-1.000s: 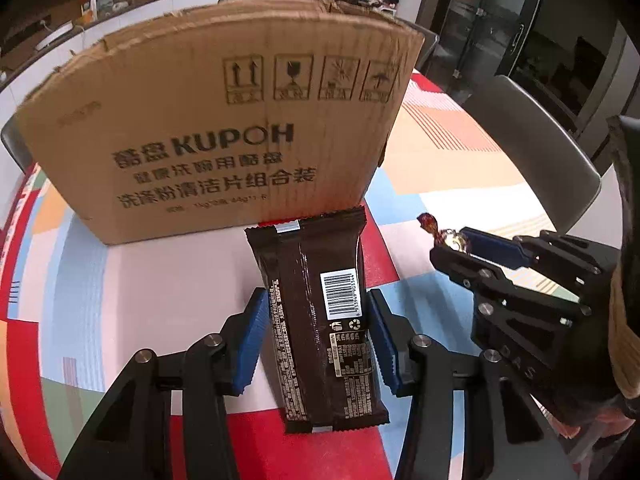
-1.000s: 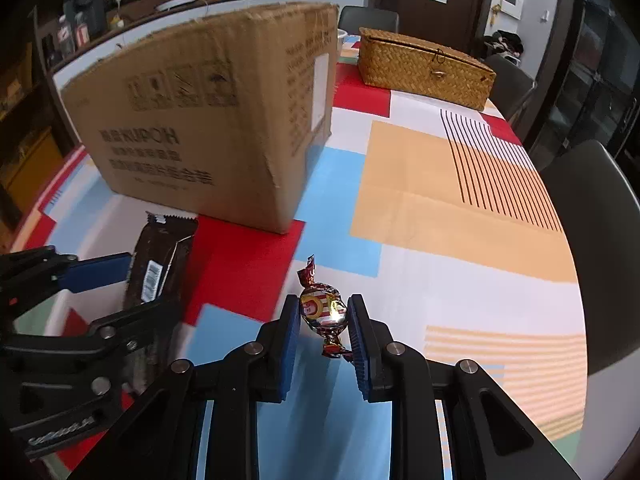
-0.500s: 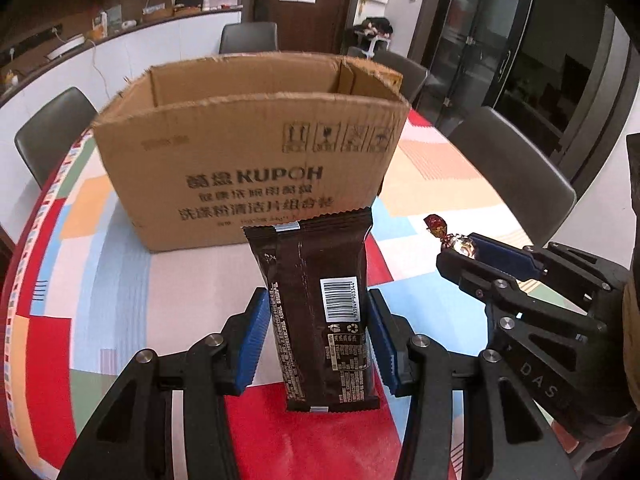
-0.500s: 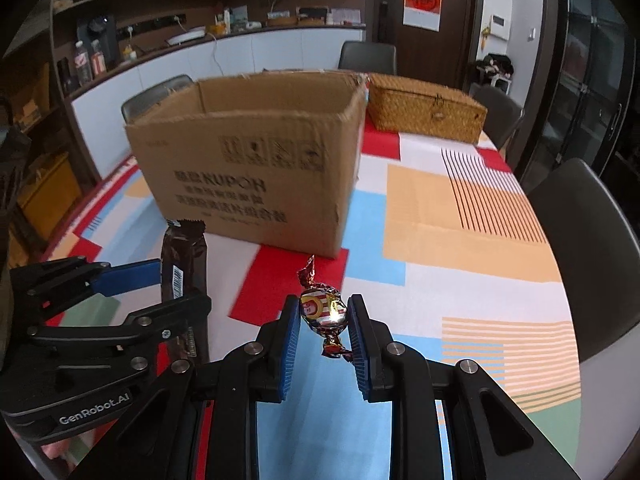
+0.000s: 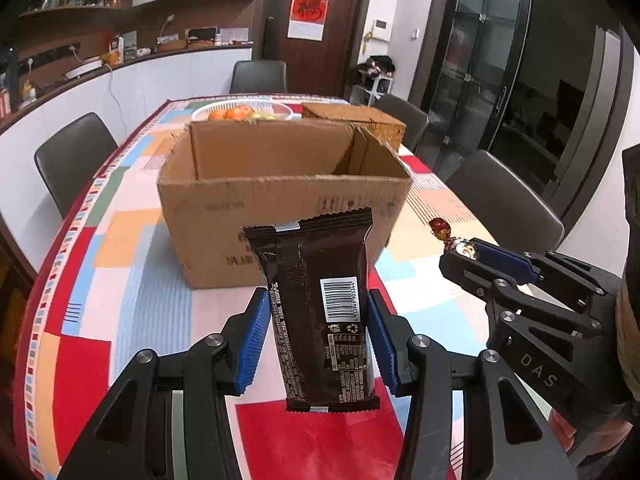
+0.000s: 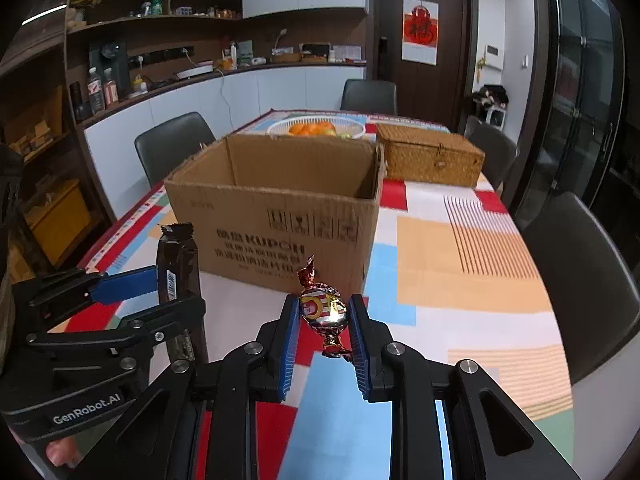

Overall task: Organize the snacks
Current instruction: 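Lift both held items and carry them over the cardboard box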

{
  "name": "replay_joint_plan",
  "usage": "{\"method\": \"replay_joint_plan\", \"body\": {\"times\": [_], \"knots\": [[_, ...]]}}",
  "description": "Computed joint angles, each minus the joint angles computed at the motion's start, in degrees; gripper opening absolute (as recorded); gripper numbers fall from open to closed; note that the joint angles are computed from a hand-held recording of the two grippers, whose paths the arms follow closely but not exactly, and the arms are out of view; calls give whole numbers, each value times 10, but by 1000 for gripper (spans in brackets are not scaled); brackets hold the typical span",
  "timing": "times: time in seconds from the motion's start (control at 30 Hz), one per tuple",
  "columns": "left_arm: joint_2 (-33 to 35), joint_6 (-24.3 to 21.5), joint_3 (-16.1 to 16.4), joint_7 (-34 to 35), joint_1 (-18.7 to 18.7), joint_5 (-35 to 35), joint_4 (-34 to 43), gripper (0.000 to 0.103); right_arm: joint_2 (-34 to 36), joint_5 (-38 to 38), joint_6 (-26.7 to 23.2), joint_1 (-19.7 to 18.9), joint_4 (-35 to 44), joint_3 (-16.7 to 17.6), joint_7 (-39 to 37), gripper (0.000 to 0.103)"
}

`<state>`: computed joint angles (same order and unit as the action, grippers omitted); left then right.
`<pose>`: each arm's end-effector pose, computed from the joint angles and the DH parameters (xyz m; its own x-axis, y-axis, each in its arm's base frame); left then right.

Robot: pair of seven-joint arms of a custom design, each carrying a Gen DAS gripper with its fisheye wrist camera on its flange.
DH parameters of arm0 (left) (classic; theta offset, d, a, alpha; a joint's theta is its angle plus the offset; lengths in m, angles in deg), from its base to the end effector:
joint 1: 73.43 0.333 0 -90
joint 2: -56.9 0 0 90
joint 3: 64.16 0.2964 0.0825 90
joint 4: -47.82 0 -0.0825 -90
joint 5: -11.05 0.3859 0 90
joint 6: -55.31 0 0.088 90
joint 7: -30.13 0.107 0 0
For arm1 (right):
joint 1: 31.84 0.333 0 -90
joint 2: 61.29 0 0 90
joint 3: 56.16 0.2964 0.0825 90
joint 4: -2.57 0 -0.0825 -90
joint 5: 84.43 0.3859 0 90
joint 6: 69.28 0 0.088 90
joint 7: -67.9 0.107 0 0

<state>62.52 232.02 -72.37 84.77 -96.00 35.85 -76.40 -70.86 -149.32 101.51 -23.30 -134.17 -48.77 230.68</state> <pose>0.4933 -0.3318 0.4224 -0.3791 -0.9158 0.1326 -0.6700 0.1728 -0.7219 0.4660 0.1997 0.4208 0.0732 -0.9973 0.0084 -0.6461 -0.0538 -0.7614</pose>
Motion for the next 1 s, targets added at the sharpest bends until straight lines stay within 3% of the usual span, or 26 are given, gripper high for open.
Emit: {"method": "replay_joint_plan", "body": {"times": [0.13,0.47,0.63,0.73,1.0], "knots": [[-7,7,5,-3,6,6,2,47,-1,-10,-6,2,12,4,8,25],[-17,14,23,-117,25,146,37,47,20,-27,-16,15,67,-1,3,25],[-9,13,19,-113,38,146,62,47,38,-30,-22,23,104,-6,-5,25],[-1,11,12,-75,45,110,82,47,51,-22,-22,28,124,-13,-21,25],[45,-11,23,1,33,54,168,47,99,61,-24,44,186,-34,-106,25]]}}
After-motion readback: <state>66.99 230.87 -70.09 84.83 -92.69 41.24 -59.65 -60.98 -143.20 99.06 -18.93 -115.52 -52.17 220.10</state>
